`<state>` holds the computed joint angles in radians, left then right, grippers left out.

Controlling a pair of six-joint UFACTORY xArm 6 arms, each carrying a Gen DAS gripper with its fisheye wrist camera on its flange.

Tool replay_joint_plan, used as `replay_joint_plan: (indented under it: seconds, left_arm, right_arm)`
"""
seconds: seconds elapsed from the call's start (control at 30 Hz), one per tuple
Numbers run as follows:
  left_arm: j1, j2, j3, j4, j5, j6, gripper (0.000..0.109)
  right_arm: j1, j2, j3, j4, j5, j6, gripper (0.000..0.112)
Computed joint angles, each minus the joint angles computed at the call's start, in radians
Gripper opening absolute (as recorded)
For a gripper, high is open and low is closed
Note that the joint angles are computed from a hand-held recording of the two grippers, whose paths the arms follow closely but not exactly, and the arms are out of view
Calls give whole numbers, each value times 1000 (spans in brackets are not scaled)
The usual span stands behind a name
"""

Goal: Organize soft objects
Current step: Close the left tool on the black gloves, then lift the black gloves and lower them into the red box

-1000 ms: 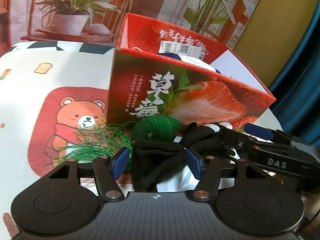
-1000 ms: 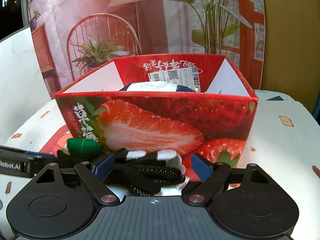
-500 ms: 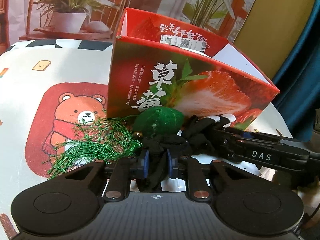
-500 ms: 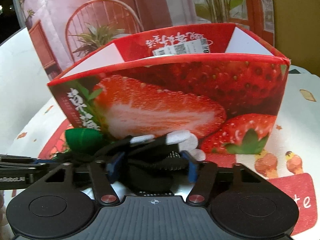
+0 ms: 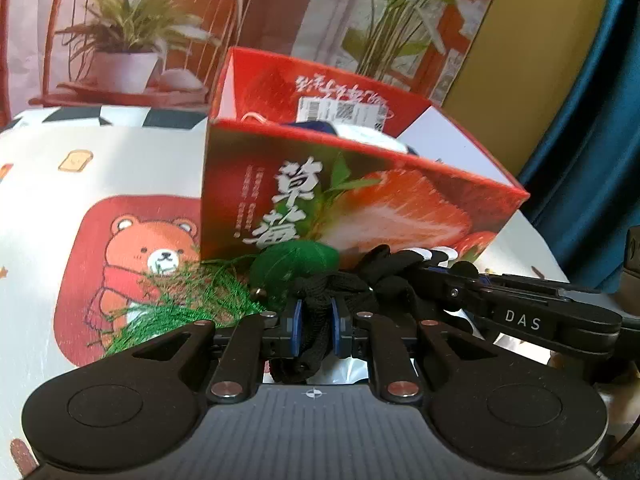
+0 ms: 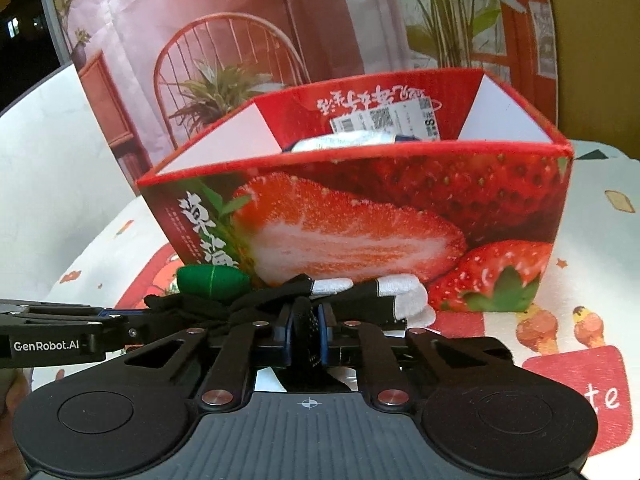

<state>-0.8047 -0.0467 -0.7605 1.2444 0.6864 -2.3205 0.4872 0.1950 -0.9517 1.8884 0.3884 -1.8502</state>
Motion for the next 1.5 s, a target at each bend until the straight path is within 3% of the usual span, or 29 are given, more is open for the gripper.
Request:
replay_joint_plan:
  seconds: [0.47,0.9,1.17,1.33,1.5]
  left_arm:
    - [-65,-36,-21,27,114,21,16]
    - [-78,-74,-13,51,157,5,16]
    - [-52,-132,-34,97,198,64,16]
    - [35,-142,-69,109,123,129,16]
    - [154,-102,-118,85,-4,209,16]
  right_arm:
    - [-23,-117,70,110,40,-108,11]
    - [-19,-157,81,162,53,-172,10]
    - [-31,-195,50,192,87,-190,10]
    - [-22,-159,-40,156,48,-150,10]
    - [-9,-55,-182,-3,-21,28,10]
